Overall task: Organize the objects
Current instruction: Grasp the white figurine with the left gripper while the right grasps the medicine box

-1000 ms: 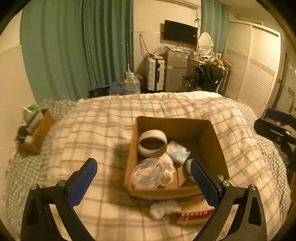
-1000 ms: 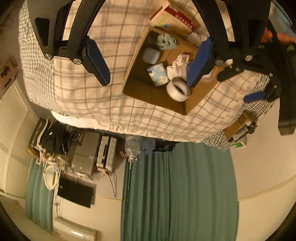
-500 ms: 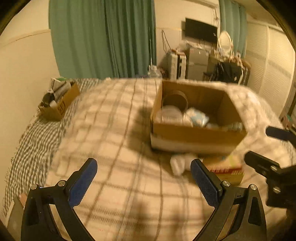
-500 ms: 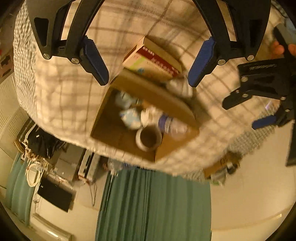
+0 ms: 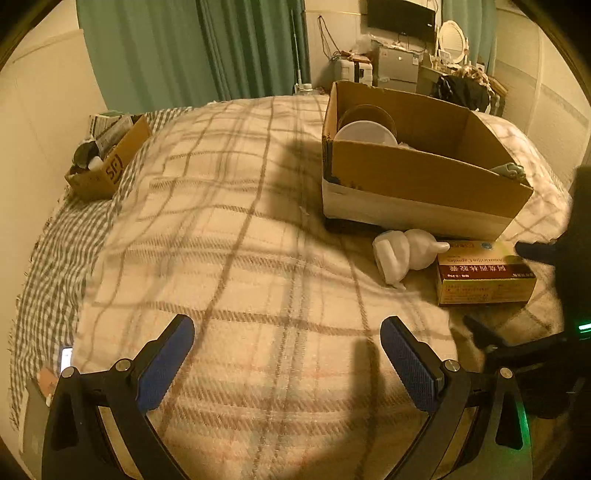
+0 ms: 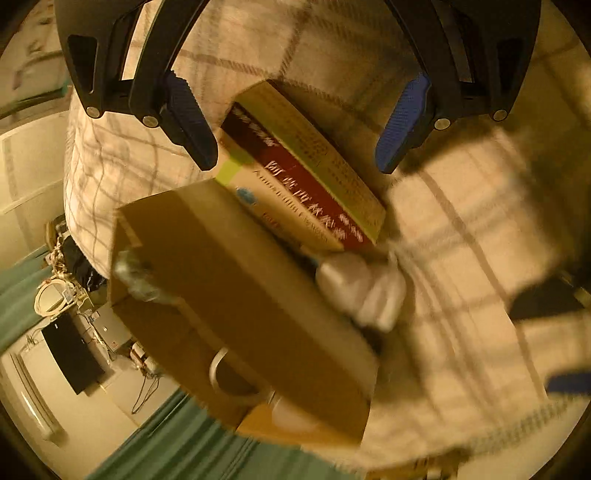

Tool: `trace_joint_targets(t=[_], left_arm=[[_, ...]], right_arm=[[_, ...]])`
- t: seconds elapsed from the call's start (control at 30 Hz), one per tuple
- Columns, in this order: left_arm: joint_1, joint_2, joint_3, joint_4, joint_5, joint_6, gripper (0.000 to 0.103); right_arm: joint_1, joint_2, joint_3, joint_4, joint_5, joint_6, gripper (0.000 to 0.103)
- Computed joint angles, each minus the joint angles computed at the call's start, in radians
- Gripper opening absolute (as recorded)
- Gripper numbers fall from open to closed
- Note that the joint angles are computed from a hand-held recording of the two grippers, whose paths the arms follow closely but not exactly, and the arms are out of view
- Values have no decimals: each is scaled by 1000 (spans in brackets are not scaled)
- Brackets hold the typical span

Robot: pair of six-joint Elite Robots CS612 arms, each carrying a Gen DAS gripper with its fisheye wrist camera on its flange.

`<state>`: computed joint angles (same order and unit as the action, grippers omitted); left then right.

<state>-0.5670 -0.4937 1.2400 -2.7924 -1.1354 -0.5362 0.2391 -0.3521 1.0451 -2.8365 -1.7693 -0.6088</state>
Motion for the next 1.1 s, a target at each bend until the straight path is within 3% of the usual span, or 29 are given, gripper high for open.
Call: trace_joint_targets(t=[0.1, 0.2, 0.33, 0.47, 0.67, 0.9, 1.1], left_arm=[[3, -1, 5, -11, -12, -11, 103], [3, -1, 5, -15, -10, -12, 103], [2, -2, 8, -20, -8, -9, 103], [-2, -4, 11, -32, -5, -3, 103], [-12, 3, -20, 4, -12, 35, 103], [-20, 35, -108, 29, -71, 82, 103], [-24, 96, -222, 76, -110, 84, 103]], right_arm=[[10, 25, -34, 9, -58, -22, 83], [16, 45, -56, -17, -118, -29, 66], [18, 31, -11, -129, -129, -53, 52], [-6, -41, 93, -193, -4, 26, 41], [-78, -146, 221, -215, 238, 346, 35], [-108, -180, 262, -257, 293, 482, 34], [-121, -175, 261, -243, 331, 578, 35]])
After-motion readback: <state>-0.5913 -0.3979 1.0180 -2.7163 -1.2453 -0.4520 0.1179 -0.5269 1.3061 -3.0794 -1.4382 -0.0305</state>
